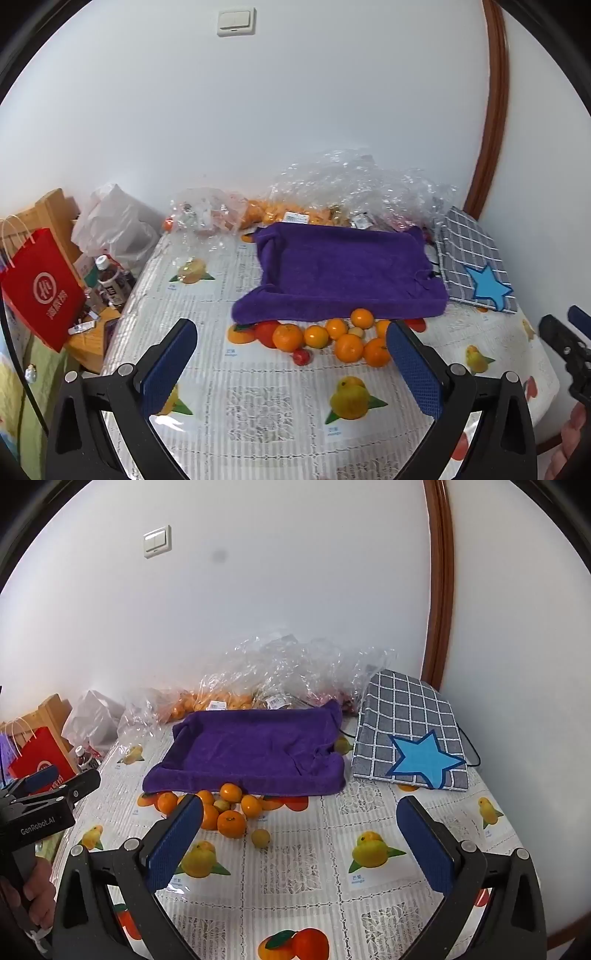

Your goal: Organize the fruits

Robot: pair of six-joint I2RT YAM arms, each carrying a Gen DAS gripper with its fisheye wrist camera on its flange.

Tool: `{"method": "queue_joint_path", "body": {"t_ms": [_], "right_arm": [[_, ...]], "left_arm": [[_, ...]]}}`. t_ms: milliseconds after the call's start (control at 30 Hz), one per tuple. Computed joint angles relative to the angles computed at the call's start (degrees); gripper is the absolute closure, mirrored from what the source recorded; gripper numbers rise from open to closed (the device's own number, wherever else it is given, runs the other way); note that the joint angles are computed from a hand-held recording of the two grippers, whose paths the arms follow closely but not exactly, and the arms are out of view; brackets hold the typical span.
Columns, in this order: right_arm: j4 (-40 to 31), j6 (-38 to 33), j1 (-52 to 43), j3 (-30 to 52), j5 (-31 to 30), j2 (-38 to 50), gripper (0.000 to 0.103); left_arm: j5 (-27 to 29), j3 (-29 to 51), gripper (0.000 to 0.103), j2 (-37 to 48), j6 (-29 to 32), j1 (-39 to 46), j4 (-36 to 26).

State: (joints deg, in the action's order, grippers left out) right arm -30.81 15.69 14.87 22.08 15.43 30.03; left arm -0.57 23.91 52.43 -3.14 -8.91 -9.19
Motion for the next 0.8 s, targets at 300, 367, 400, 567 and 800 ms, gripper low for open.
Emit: {"method": "queue_joint_path", "body": {"t_ms": [300, 367, 400, 567, 800], "right_arm": [[-0.82, -0.73, 0.34, 0.15, 0.25, -0.85, 0.0], [-0.86, -0.45, -1.0, -0.38, -1.24, -1.7, 0.0], [-1.06, 0.21, -0.03, -0.45, -0.48, -1.7, 0.0], [-1.42, 1.02, 0.93, 0.12, 0.23, -1.02, 0.0], [-1.85, 0.26, -0.82, 0.23, -1.14, -1.85, 0.0]], "left_arm": [[1.86, 0.9, 0.0, 0.18, 0.91, 1.8, -1.17], [1.64, 1.01, 0.0, 0.02, 0.8, 1.5, -1.31], [1.57, 1.1, 0.0, 0.01, 0.77, 1.33, -1.35], [1.99, 0.63, 0.0, -0.59, 0.81, 1.6, -1.32], [2.78, 1.18, 0.0, -0.9, 0.76, 1.92, -2.05]]}}
